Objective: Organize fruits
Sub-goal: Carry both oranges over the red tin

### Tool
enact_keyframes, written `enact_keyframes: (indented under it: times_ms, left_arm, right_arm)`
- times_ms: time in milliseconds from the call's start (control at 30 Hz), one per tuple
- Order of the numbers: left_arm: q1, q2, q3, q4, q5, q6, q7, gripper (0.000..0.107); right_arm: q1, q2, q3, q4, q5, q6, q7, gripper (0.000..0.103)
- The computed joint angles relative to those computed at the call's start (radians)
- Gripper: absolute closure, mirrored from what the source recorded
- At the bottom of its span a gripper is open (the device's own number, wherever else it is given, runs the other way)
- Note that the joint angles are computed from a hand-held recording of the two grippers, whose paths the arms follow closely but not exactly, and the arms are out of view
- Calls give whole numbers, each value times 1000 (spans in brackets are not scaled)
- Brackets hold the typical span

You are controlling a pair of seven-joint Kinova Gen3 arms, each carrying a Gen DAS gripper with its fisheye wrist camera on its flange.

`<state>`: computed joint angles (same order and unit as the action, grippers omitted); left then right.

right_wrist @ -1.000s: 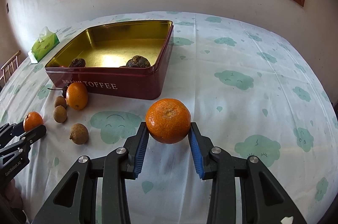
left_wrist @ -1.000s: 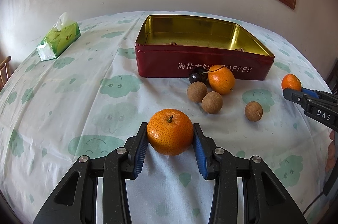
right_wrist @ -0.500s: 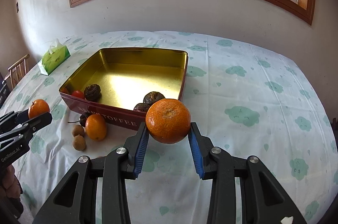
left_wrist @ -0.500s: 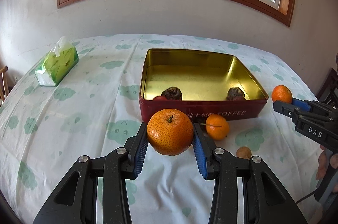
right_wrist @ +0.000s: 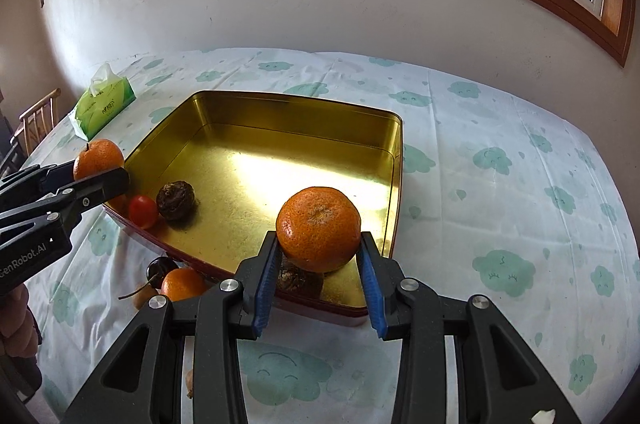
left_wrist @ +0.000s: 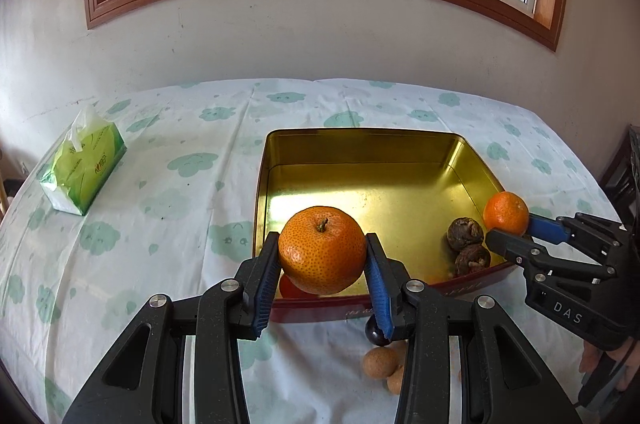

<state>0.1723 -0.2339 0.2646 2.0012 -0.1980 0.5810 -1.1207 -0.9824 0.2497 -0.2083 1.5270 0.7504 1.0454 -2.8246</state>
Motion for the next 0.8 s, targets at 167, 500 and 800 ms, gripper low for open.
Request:
enact_keyframes:
  times_ms: [167,500,800]
  left_arm:
    - [10,55,4,-14,-22,-2,9,66]
    - [44,109,-8,-24,-84,9,68,66]
    - [66,118,-10,-19,-139,11,130,65]
  right_arm:
    - [16,19,8,-11,-21,-27,20,68]
    - [14,44,33,-25,-43,-42,43,67]
    - [13,44,39,-19,-39,-55,40,65]
